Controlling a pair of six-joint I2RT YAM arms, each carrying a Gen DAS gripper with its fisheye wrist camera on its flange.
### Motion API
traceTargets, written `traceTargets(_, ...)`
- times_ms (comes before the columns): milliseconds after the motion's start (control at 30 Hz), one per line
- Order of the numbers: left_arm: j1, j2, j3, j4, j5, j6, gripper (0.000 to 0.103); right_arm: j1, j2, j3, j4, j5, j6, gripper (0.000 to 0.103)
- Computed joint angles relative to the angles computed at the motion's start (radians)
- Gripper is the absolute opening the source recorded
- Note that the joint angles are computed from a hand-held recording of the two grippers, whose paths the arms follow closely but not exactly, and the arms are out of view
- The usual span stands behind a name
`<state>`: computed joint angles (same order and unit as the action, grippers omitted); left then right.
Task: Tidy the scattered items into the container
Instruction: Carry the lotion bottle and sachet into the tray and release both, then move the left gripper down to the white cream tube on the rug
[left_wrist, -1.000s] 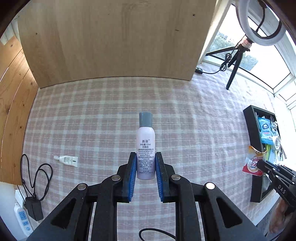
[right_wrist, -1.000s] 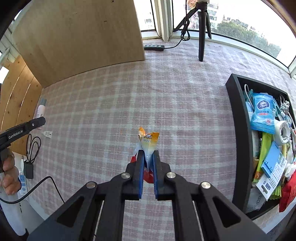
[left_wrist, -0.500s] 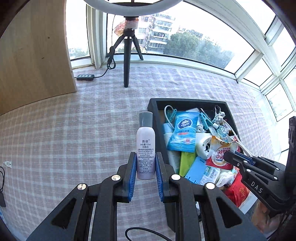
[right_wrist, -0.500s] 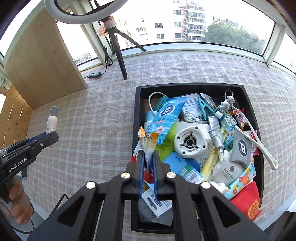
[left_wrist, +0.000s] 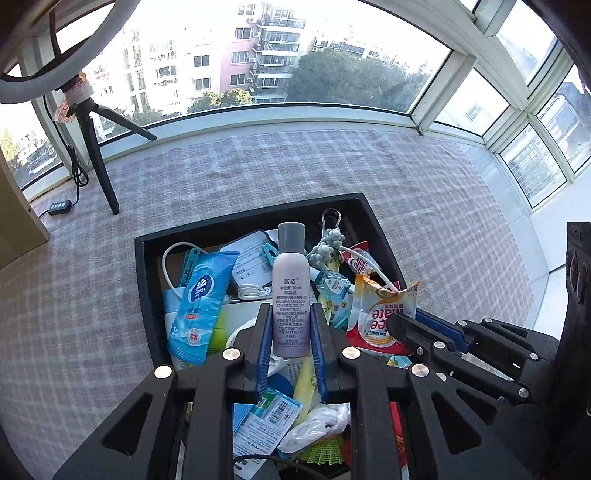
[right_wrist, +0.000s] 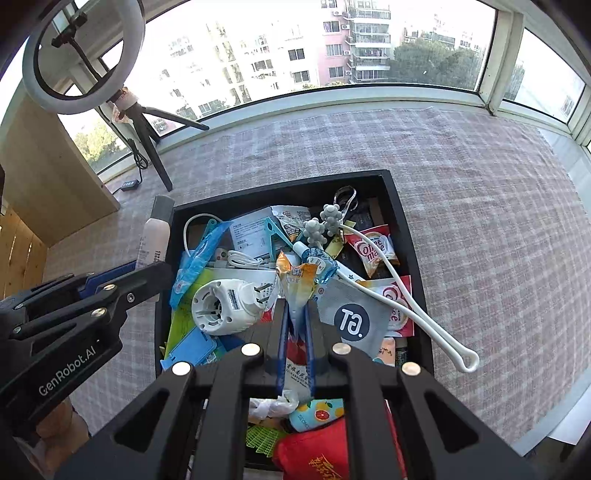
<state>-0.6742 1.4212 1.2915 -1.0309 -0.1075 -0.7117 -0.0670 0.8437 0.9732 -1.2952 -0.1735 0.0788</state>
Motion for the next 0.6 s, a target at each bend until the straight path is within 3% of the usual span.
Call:
traceTargets(100, 0.006, 0.049, 0.042, -0.012, -0.013, -0.013, 0.035, -0.081, 0.015, 0.005, 0.005, -0.054, -0.085, 0.015)
traceTargets(233, 0.018, 0.054, 0.053, -0.029, -0.033, -0.003, 0.035, -0.164, 0.039, 0.020, 0.005, -0.093, -0.145, 0.025)
traceTargets(600, 0.102, -0.078, -0.059, -0.081, -0.059, 0.034, 0.035, -0.163, 0.036, -0.001, 0.009, -0.089, -0.135, 0.026)
